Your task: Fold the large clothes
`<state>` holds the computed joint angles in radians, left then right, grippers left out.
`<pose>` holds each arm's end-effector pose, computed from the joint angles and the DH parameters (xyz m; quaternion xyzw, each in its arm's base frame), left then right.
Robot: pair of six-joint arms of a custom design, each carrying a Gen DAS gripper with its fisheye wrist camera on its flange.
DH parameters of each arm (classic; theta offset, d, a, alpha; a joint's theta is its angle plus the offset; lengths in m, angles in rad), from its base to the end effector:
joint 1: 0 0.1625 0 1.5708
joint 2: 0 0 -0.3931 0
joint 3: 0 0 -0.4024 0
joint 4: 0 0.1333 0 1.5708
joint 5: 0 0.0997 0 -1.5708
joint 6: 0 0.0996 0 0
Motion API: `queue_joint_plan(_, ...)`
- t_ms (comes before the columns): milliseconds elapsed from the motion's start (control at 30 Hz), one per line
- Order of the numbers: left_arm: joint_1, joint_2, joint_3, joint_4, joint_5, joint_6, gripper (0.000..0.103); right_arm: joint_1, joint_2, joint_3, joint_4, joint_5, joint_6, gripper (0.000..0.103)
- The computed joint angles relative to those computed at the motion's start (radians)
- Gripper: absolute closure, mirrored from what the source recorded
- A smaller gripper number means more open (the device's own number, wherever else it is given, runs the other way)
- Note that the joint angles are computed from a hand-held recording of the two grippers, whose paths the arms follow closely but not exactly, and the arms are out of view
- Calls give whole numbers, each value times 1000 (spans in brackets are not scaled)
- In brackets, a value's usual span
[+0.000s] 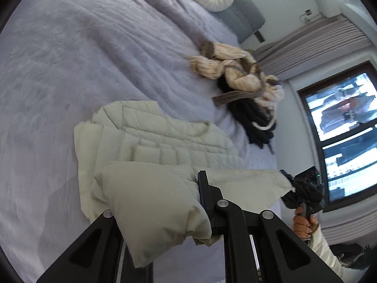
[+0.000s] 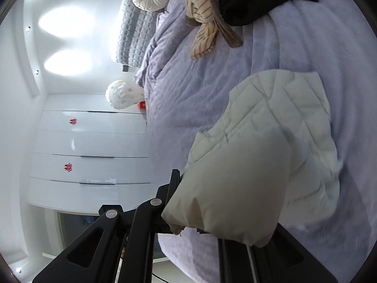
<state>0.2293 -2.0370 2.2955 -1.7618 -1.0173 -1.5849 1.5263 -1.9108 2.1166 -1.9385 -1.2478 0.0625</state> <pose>-0.2559 -0.2504 0.3195 -0.1076 0.9554 -0.2680 0.0616 0.1480 -0.3834 0.3737 0.0396 0.9830 -0.0784 0.1610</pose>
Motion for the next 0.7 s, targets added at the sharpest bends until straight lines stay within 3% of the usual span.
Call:
queue_joint_plan(200,189,64,57,-128,-19,155,87,-13,180,-26,-114,-60,-1,91)
queue_joint_plan(367,282,115,83,-160,-14,191,86,-35,293,-27,-228,-86,-12,91)
queue_joint_plan(500,284,127,77,-124,8,209,61,-50,338,-19,-290,-94,-7,89)
queue_joint_plan(533,279,124,73,-109,14,210,50,-49,349,-23,-301,-99,-5,89)
queue_joint_plan(567,269,121,66,-85,28,203,29,-43,358,-26,-310,-107,0,89)
queue_joint_plan(600,253,118,56,-49,50,186,18,-38,366,-31,-313,-116,3,89)
queue_joint_plan(700,210,114,6,85,107,133,18,-18,389,-52,-322,-140,15,87)
